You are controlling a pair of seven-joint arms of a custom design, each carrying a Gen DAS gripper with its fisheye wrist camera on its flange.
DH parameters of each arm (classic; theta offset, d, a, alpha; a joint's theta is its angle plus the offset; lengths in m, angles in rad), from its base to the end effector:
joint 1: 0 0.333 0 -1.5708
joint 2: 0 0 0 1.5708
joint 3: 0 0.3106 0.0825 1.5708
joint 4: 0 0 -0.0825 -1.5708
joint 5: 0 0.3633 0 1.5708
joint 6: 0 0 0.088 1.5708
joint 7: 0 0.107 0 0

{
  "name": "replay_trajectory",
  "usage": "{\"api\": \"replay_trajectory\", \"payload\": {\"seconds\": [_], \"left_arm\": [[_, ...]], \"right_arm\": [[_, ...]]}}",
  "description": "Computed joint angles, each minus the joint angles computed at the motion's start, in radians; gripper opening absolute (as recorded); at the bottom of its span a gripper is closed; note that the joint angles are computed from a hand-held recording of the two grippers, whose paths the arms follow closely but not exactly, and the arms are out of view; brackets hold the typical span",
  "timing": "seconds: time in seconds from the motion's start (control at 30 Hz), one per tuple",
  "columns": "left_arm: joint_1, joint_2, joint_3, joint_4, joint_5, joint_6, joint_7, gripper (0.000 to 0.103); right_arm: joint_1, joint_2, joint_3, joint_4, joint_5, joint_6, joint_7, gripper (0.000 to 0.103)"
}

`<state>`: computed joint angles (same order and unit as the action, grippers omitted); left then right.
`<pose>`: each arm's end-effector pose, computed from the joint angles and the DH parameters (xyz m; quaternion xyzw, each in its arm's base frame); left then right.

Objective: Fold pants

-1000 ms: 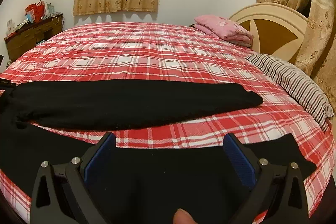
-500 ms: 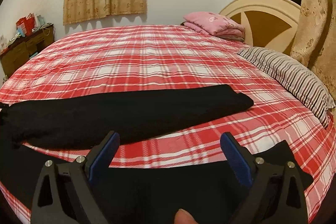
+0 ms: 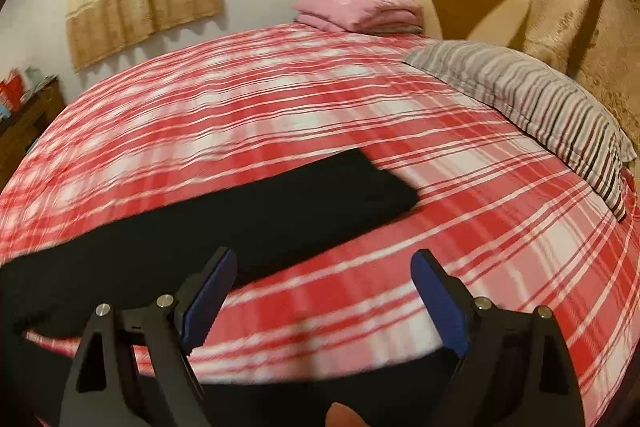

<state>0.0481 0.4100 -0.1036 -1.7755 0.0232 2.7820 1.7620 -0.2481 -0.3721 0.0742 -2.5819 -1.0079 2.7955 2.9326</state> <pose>0.6760 -0.0298 0.4051 -0.5881 0.7530 -0.2025 0.2148 0.4252 -0.0339 0.4425 -0.4036 0.8286 -0.3411 0.1849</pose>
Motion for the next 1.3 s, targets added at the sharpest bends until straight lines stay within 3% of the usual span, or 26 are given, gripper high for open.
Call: {"api": "replay_trajectory", "payload": {"seconds": [0.1,0.13,0.23,0.37,0.43,0.53,0.63,0.7,0.73,0.77,0.8,0.83,0.9,0.97,1.17,1.3], "left_arm": [[-0.002,0.0,0.002,-0.019,0.003,0.039,-0.009,0.009],[0.007,-0.005,-0.007,-0.032,-0.006,0.057,0.0,0.009],[0.032,-0.039,-0.034,-0.087,-0.043,0.125,0.025,0.008],[0.046,-0.034,-0.045,-0.078,-0.085,0.113,0.042,0.008],[0.032,-0.004,-0.024,-0.042,-0.076,0.074,0.016,0.008],[0.048,0.016,-0.04,-0.025,-0.106,0.06,0.026,0.008],[0.054,0.021,-0.047,-0.009,-0.122,0.04,0.034,0.008],[0.042,0.026,-0.034,0.004,-0.108,0.024,0.028,0.008],[0.027,0.026,-0.019,0.007,-0.085,0.021,0.019,0.008],[0.018,0.025,-0.01,0.006,-0.07,0.022,0.011,0.008],[0.0,0.022,0.008,0.003,-0.041,0.028,-0.004,0.008],[-0.012,0.017,0.02,-0.006,-0.017,0.04,-0.016,0.008],[-0.02,0.011,0.028,-0.014,0.007,0.054,-0.036,0.008],[0.011,0.008,-0.005,-0.015,-0.026,0.056,-0.019,0.008],[0.18,-0.018,-0.181,-0.048,-0.299,0.085,0.195,0.008],[0.21,-0.054,-0.222,-0.078,-0.433,0.108,0.321,0.007]], "right_arm": [[-0.019,0.047,-0.06,0.029,0.037,0.029,-0.06,0.09],[-0.014,0.084,-0.1,0.049,0.094,0.046,-0.124,0.09],[-0.033,0.157,-0.148,0.094,0.183,0.102,-0.204,0.089],[-0.019,0.27,-0.191,0.188,0.348,0.149,-0.393,0.089],[0.02,0.345,-0.224,0.25,0.566,0.162,-0.609,0.089],[0.032,0.434,-0.224,0.333,0.809,0.136,-0.845,0.088],[0.036,0.51,-0.221,0.416,0.93,0.071,-0.983,0.083],[0.027,0.544,-0.21,0.45,1.005,0.035,-1.062,0.068],[0.01,0.557,-0.19,0.464,1.074,0.016,-1.134,0.065],[0.015,0.56,-0.192,0.465,1.082,0.018,-1.168,0.05],[0.007,0.562,-0.18,0.47,1.126,0.016,-1.225,0.023],[-0.015,0.56,-0.152,0.474,1.214,0.009,-1.309,0.015],[0.006,0.554,-0.174,0.47,1.229,0.008,-1.31,0.007],[0.026,0.541,-0.191,0.457,1.217,0.019,-1.305,0.006],[0.061,0.451,-0.211,0.372,1.194,0.105,-1.294,0.005],[0.073,0.374,-0.214,0.312,1.209,0.173,-1.325,0.005]]}}
